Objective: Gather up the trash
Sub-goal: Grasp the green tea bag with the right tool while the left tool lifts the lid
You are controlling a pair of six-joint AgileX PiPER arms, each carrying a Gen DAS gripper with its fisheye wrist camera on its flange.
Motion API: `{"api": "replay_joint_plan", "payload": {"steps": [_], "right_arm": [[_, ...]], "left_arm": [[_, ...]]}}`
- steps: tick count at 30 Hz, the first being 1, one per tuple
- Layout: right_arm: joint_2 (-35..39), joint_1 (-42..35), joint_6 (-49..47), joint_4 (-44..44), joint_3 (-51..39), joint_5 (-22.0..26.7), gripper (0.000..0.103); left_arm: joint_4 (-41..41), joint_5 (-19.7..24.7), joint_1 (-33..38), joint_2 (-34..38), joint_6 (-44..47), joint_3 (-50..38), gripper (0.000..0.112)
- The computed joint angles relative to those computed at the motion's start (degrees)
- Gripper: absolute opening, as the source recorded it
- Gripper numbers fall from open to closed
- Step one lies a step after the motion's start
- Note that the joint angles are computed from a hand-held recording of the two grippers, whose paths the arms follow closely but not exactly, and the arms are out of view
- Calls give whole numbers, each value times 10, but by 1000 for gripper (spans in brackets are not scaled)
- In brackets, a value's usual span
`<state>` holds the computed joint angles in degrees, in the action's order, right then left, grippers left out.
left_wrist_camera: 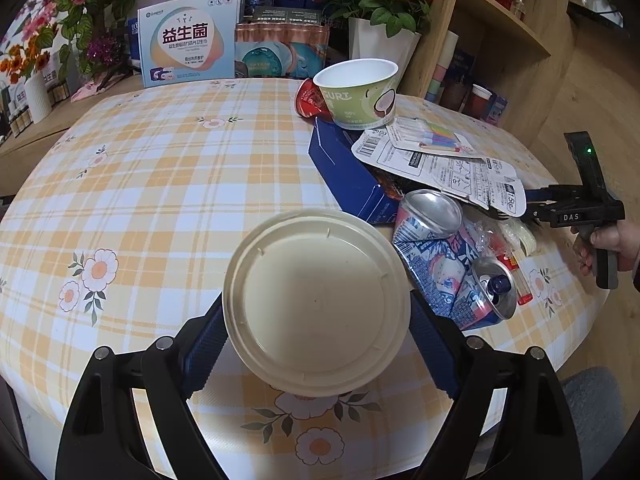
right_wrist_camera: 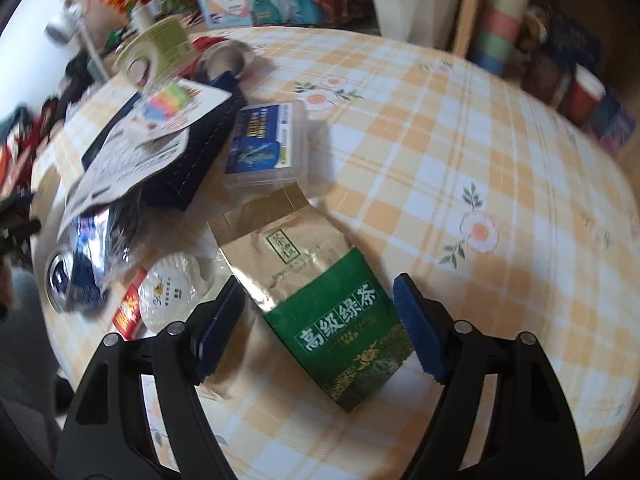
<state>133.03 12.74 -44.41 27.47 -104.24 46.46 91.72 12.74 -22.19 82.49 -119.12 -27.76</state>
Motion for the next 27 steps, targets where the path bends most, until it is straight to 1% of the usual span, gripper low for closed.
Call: {"api": "replay_joint_plan", "payload": {"steps": [1, 2, 5, 7, 10, 13, 14, 16, 17, 20, 23, 24, 27], "right_arm": [[-2, -2, -4, 6, 3, -1, 69], [-7, -6, -10, 16, 13, -2, 63], [-17, -21, -16, 58, 29, 12, 54], [-36, -26, -33, 83, 64, -4, 50], [-69, -29, -48, 119, 123, -41, 49], [-103, -28, -57, 153, 190, -97, 48], [-119, -25, -64, 170, 221, -123, 47], [-136, -22, -72, 195, 254, -157, 47], [-153, -19, -84, 221, 283, -179, 47], [-196, -12, -146, 304, 352, -219, 47], [-235, 1, -202, 366, 403, -247, 47], [-252, 7, -232, 399, 425, -255, 47], [-300, 16, -312, 488, 480, -260, 47]], "left_arm": [[6, 1, 0, -2, -5, 1, 84], [5, 4, -2, -4, -6, 1, 84], [-11, 9, -7, -10, 6, -1, 84], [-31, 15, -16, -17, 20, -3, 84], [-64, 28, -33, -26, 47, -6, 84], [-101, 44, -55, -40, 75, -9, 84], [-115, 51, -63, -45, 86, -11, 84], [-148, 70, -83, -58, 113, -14, 84], [-164, 82, -96, -65, 125, -16, 84], [-201, 115, -130, -82, 151, -21, 84], [-233, 149, -163, -99, 167, -25, 84], [-242, 164, -178, -105, 168, -26, 84], [-257, 198, -219, -121, 161, -24, 84]]}}
